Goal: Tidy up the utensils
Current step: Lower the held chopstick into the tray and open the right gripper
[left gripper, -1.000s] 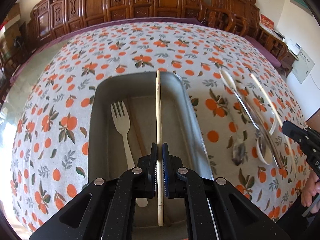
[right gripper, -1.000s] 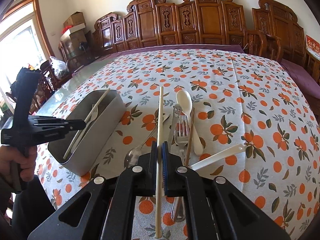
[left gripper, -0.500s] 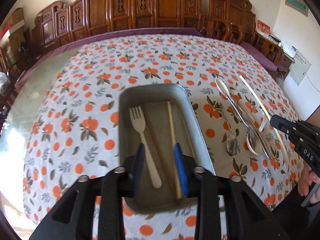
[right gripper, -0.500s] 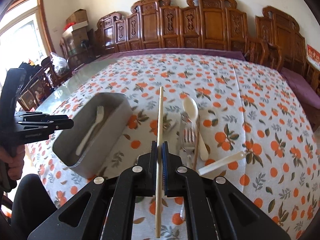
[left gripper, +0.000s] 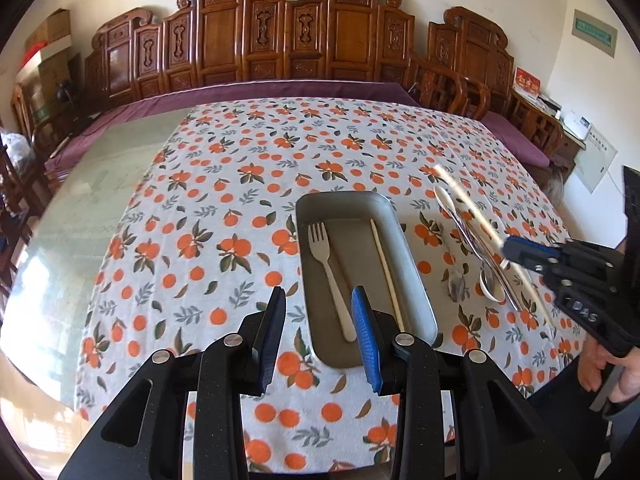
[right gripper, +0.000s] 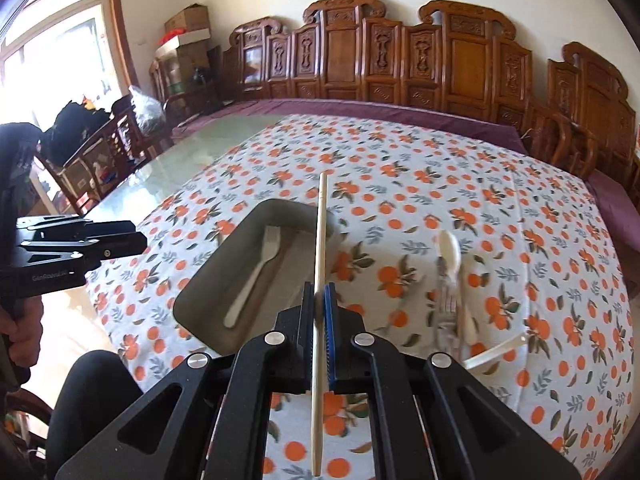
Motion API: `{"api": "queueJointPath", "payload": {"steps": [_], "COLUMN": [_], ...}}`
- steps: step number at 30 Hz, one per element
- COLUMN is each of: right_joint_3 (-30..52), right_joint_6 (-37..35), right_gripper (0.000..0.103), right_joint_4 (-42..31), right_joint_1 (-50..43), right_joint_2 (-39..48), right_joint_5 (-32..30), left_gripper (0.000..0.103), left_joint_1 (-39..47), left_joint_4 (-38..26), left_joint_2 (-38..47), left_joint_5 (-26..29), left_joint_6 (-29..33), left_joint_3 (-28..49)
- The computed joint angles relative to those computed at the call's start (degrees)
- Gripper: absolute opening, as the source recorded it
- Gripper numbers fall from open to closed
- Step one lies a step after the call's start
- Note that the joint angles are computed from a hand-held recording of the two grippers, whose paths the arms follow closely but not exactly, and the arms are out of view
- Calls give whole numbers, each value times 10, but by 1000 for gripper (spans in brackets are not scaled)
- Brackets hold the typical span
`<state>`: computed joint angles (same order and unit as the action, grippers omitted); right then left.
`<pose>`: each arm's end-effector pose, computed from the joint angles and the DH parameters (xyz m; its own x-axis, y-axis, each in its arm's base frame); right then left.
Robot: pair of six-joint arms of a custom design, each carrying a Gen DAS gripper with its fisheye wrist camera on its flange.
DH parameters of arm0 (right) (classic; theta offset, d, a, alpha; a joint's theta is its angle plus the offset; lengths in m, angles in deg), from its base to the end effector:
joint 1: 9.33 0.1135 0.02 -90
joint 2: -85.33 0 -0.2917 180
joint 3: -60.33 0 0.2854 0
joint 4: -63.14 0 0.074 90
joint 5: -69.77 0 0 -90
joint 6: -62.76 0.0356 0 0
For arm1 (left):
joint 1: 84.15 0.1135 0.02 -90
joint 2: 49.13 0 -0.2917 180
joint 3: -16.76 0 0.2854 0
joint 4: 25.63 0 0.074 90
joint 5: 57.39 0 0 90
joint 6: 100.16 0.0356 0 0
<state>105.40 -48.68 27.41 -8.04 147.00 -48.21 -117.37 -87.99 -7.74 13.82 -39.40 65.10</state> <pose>0.2191 0.0216 0.2053 -0.6245 -0.3369 -0.7046 -0.5746 0.8093 0.1223 0.1281 -0.0702 0.2522 -0.7796 -0.0422 -0.6249 -0.0173 0.9988 -0.0459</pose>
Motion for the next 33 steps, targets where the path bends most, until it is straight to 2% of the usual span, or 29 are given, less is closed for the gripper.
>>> {"api": "queueJointPath", "payload": {"steps": [10, 13, 21, 24, 33], "right_joint_3": [39, 49, 84, 97, 113], "right_joint_6": [55, 88, 161, 176, 207], "right_gripper": [6, 6, 6, 6, 6], "right_joint_4": [10, 30, 85, 92, 125], "right_joint_1": [93, 121, 189, 200, 218], "right_joint_2": [57, 96, 219, 253, 312], "right_joint_5": [48, 63, 114, 121, 141], "left_gripper": [32, 40, 48, 48, 48], "left_joint_1": [41, 63, 140, 149, 215], "left_joint_4": [-56, -63, -49, -43, -26], "left_joint_2": [-52, -64, -66, -63, -52], "left_joint_5": [7, 14, 60, 54, 107], "left_joint_6": [20, 35, 92, 107, 141], "left_joint_3": [20, 23, 15, 15, 14]}}
